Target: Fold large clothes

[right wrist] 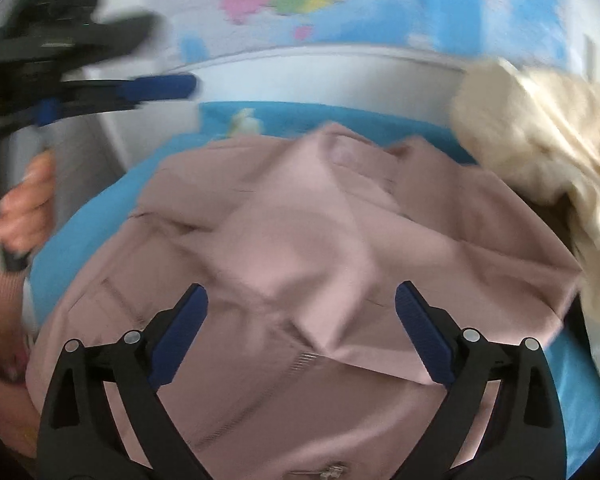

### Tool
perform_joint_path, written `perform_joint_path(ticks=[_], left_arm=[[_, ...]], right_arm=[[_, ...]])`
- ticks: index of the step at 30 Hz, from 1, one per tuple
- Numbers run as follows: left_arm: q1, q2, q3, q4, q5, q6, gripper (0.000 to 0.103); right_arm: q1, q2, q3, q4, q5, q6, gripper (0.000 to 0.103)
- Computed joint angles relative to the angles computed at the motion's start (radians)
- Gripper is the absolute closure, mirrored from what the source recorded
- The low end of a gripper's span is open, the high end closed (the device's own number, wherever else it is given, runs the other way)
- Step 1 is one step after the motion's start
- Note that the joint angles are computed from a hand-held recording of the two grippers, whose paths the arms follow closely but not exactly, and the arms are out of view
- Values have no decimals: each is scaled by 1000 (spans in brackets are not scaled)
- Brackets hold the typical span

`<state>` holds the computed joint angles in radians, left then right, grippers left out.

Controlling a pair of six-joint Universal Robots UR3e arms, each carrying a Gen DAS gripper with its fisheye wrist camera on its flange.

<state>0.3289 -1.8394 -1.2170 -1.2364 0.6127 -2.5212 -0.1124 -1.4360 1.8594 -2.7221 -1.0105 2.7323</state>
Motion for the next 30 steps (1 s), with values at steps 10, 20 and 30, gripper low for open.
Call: perform_joint_path(ticks=[10, 20, 30], left_arm=[[165, 55, -211, 51, 105, -9, 22], [173, 3, -206, 106, 157, -31, 21], [130, -9, -223, 169, 217, -46, 21]], right_arm=[[-30, 135, -234, 282, 118, 15, 99], [-444, 54, -131, 550, 379, 58, 99], [-484, 62, -99, 499, 276, 117, 89]])
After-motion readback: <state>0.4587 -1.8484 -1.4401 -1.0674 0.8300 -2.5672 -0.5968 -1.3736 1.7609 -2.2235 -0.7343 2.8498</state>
